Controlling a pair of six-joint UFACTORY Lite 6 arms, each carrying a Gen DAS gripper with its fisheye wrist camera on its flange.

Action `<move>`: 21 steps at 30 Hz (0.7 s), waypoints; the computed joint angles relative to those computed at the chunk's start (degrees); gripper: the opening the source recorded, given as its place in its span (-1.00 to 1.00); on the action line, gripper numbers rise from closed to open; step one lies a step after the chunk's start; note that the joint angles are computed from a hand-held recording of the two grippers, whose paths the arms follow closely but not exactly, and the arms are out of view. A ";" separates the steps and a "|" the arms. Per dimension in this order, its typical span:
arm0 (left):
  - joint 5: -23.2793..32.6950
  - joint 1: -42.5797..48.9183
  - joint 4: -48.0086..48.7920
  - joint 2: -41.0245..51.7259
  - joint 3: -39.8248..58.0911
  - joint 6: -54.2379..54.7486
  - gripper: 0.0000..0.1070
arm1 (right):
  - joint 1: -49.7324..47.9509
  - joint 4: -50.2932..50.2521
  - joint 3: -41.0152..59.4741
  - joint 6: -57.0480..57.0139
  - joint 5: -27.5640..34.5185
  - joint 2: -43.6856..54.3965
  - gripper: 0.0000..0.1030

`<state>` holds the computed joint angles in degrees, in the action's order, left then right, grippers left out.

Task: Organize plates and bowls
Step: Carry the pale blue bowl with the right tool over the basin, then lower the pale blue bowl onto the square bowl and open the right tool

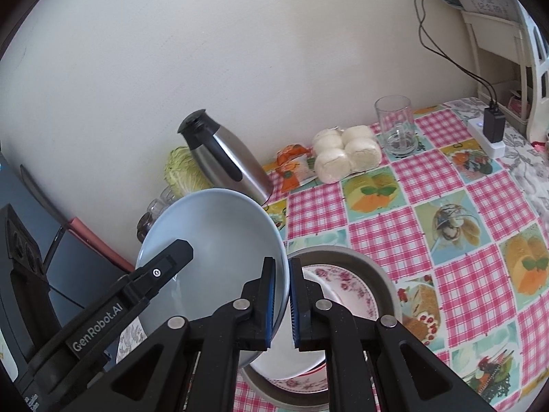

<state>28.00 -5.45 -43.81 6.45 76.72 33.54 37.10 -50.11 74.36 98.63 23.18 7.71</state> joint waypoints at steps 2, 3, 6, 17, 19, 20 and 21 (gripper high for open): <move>0.91 1.77 -2.28 -0.27 -0.61 2.16 -0.61 | 1.04 0.19 1.88 -0.46 0.82 1.47 -0.83; 1.38 2.64 -3.32 -0.33 -0.86 3.15 -0.61 | 1.37 0.28 2.54 -0.73 1.08 2.03 -0.83; 2.47 4.84 -5.68 -0.34 -1.52 5.53 -0.61 | 2.51 0.88 4.80 -1.70 2.01 3.93 -0.83; 3.68 8.15 -8.59 -0.03 -3.23 8.24 -0.61 | 5.24 2.91 10.91 -4.69 5.42 9.26 -0.82; 3.75 8.26 -8.61 0.26 -3.37 8.20 -0.61 | 5.16 3.72 11.16 -5.53 5.16 9.78 -0.82; 3.92 8.32 -8.84 0.61 -3.38 8.45 -0.61 | 4.97 4.13 10.99 -5.90 4.78 9.88 -0.82; 4.06 8.30 -9.09 0.79 -3.50 8.67 -0.61 | 4.76 4.52 10.66 -6.24 4.41 9.84 -0.82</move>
<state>32.06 2.85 -52.90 7.24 73.22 42.20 41.86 -45.59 85.02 92.39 27.59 17.55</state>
